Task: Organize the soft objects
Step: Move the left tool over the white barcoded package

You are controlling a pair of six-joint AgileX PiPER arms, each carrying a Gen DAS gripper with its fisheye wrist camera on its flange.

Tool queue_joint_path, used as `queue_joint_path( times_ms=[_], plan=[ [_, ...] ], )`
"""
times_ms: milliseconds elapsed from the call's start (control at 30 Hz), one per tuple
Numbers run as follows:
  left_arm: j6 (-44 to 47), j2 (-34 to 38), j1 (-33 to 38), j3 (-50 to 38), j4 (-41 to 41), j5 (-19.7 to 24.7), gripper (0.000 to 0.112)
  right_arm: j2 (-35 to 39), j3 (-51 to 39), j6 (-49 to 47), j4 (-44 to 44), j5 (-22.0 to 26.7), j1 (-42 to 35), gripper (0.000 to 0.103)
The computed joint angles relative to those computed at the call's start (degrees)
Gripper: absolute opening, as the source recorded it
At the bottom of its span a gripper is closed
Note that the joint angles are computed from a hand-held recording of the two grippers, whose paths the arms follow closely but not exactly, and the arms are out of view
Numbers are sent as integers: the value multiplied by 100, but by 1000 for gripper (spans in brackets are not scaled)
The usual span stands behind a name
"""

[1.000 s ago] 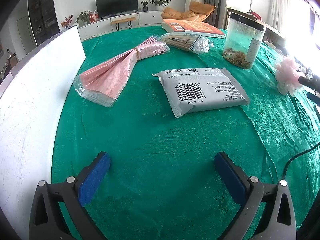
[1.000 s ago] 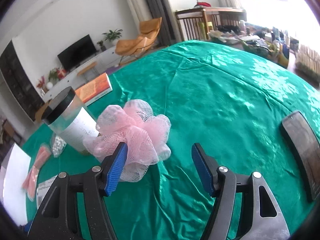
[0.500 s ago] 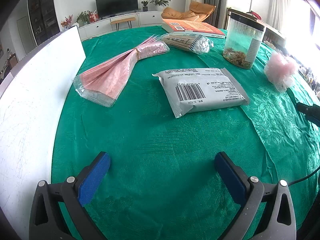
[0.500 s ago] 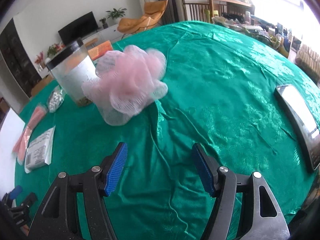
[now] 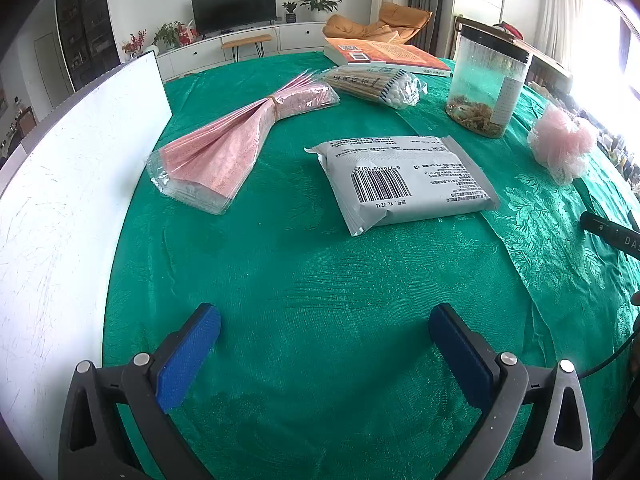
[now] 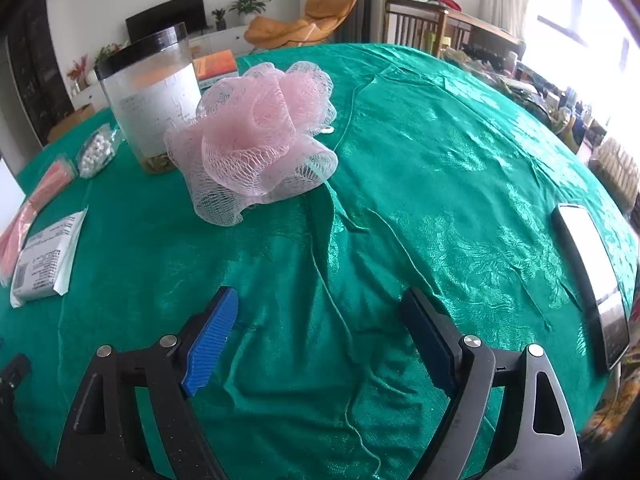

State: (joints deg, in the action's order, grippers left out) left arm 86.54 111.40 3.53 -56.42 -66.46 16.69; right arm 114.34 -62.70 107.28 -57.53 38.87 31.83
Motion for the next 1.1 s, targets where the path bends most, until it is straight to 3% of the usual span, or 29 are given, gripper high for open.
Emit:
queue_joint_path(
  times_ms=[1100],
  plan=[
    [-176,-43,-49,56,36,-121,103,12,-86,-122,97,28,8,91]
  ],
)
